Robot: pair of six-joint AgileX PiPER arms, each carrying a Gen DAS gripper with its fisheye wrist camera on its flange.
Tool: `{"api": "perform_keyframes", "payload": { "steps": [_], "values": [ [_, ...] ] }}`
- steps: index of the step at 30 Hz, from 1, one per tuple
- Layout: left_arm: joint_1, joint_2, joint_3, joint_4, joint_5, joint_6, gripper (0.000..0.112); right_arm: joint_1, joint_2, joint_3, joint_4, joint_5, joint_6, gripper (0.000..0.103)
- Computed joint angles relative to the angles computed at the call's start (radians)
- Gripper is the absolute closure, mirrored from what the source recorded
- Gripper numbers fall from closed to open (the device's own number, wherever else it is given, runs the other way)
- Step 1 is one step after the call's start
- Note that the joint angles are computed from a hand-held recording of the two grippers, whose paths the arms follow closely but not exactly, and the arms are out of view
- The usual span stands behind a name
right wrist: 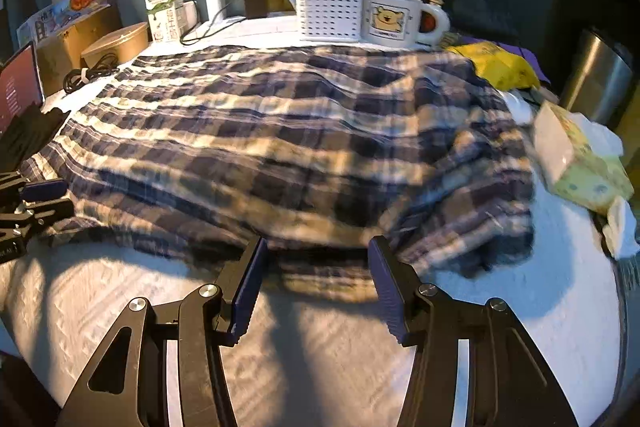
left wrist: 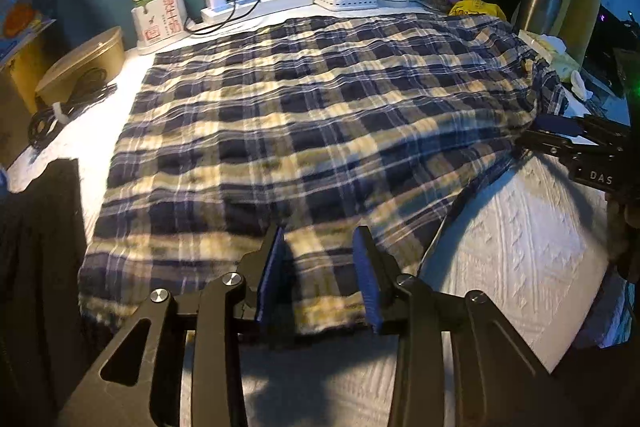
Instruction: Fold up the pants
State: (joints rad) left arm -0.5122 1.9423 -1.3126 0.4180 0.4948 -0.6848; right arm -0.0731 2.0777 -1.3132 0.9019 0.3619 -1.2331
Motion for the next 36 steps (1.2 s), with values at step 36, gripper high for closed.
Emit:
{"api": "perform_keyframes", "payload": {
  "steps": [36],
  "values": [
    [0.003,-0.096,0.011,0.272,0.156,-0.384,0.066,-0.206,0.08,-0.134,0.144,0.243,0.076,0.027]
  ]
}}
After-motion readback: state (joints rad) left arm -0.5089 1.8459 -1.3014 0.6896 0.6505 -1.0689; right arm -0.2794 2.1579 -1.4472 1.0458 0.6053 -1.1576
